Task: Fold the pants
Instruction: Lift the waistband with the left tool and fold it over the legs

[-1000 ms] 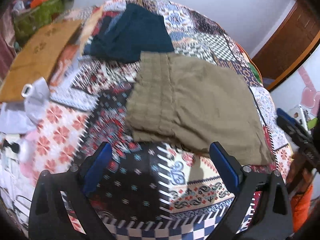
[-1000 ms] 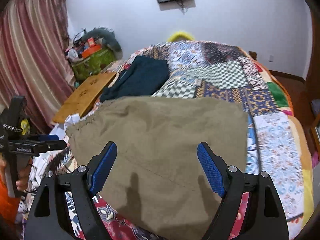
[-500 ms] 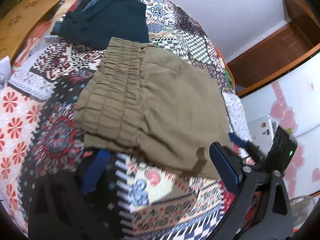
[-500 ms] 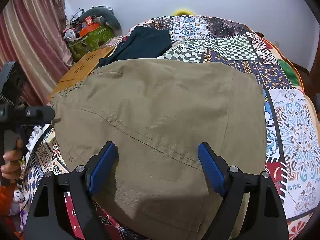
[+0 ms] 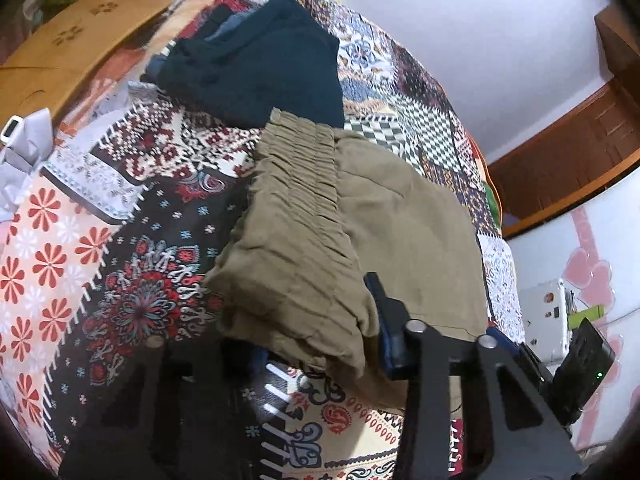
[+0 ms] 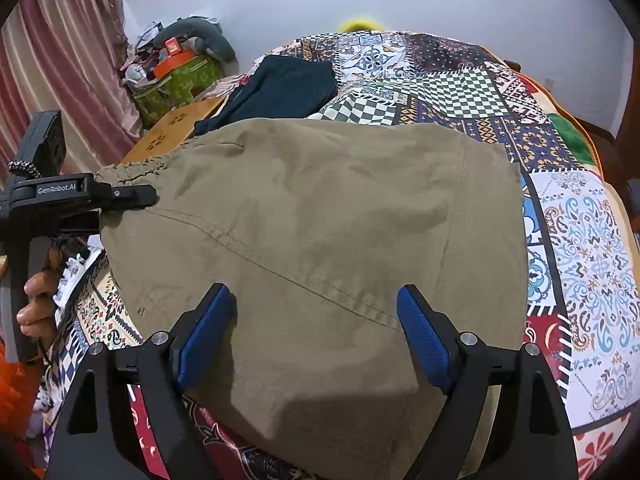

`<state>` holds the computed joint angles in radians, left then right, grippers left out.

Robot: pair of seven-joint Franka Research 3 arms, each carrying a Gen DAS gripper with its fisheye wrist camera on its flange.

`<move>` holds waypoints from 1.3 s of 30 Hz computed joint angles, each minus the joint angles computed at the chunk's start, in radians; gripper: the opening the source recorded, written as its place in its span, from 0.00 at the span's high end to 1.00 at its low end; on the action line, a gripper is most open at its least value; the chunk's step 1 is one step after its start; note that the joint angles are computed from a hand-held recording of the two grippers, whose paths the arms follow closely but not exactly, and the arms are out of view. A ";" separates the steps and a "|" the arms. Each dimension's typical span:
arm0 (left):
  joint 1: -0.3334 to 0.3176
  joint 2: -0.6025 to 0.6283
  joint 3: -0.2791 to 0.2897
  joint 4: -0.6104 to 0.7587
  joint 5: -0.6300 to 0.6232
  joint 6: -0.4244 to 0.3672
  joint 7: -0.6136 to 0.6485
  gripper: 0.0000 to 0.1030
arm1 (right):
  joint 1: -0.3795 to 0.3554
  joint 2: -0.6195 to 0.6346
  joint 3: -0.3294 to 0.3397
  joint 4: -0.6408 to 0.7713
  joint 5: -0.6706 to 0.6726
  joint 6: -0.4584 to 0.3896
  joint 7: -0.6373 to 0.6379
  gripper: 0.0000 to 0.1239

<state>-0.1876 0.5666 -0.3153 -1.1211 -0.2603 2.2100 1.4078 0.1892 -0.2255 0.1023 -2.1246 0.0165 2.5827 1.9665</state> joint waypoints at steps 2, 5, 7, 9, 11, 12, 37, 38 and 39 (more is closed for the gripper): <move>-0.007 -0.044 0.015 -0.060 0.028 0.047 -0.001 0.64 | -0.001 -0.009 0.002 -0.006 -0.004 -0.004 0.007 0.33; -0.030 -0.116 0.049 -0.149 0.120 0.119 -0.016 0.66 | -0.002 -0.029 0.004 -0.023 -0.003 -0.009 0.014 0.33; -0.050 -0.167 0.079 -0.210 0.209 0.164 -0.042 0.66 | -0.004 -0.042 0.004 -0.033 0.000 -0.012 0.018 0.33; -0.074 -0.211 0.110 -0.261 0.320 0.200 -0.088 0.66 | -0.006 -0.053 0.003 -0.046 0.008 -0.012 0.020 0.33; -0.100 -0.246 0.141 -0.296 0.454 0.230 -0.146 0.66 | -0.007 -0.066 0.002 -0.061 0.019 -0.010 0.020 0.33; -0.114 -0.263 0.157 -0.314 0.530 0.246 -0.180 0.66 | -0.009 -0.071 0.002 -0.065 0.021 -0.012 0.022 0.33; -0.149 -0.154 -0.044 -0.042 0.322 0.230 0.266 0.72 | -0.037 -0.135 0.008 -0.149 0.061 0.030 0.050 0.33; -0.149 -0.141 -0.051 -0.016 0.284 0.197 0.294 0.72 | -0.037 -0.134 0.008 -0.150 0.062 0.032 0.049 0.33; -0.152 -0.126 -0.058 0.012 0.249 0.159 0.316 0.72 | -0.037 -0.135 0.007 -0.152 0.066 0.035 0.048 0.33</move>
